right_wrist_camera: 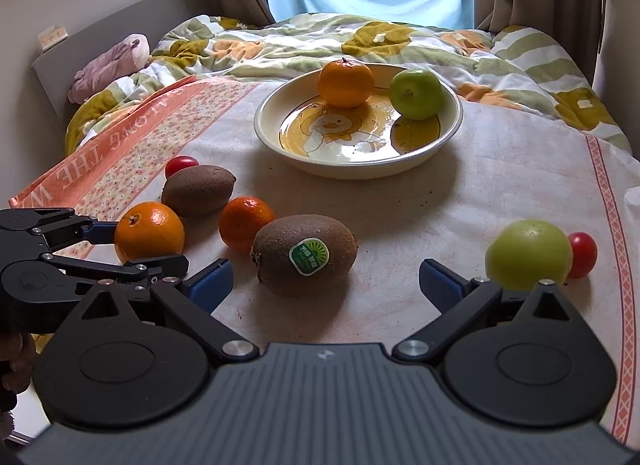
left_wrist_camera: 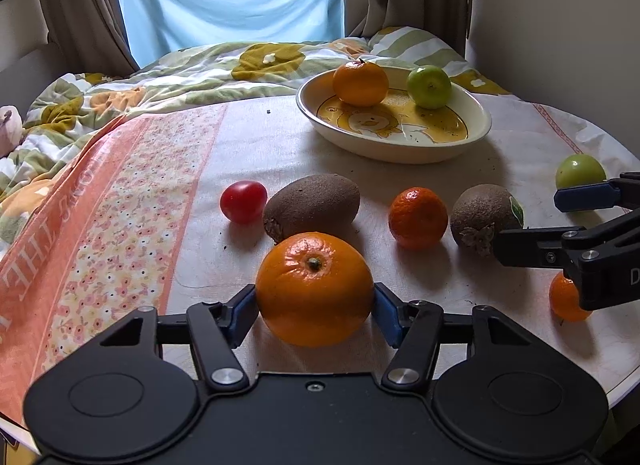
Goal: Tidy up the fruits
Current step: 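Grasp another orange with the left gripper while the right gripper grasps a kiwi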
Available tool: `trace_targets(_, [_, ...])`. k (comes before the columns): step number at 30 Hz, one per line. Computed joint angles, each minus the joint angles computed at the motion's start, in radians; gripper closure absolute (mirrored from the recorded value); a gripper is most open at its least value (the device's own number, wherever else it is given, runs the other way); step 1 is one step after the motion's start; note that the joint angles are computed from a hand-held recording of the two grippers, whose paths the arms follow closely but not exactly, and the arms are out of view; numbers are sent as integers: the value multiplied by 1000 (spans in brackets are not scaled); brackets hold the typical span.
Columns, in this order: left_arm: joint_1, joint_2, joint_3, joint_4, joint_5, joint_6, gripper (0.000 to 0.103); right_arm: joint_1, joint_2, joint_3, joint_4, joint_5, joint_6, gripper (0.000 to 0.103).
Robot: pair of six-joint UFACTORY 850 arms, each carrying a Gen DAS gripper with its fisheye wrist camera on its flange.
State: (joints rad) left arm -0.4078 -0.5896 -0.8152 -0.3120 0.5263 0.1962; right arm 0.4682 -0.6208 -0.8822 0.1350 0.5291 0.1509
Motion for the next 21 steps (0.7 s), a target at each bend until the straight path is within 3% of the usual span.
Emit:
trace_targets(15, [0, 14, 16, 11, -5, -26, 39, 1, -37, -44, -35, -22, -20, 0])
trace_targets(21, [0, 22, 31, 3, -1, -30, 39, -1, -63, -80, -60, -34, -13, 11])
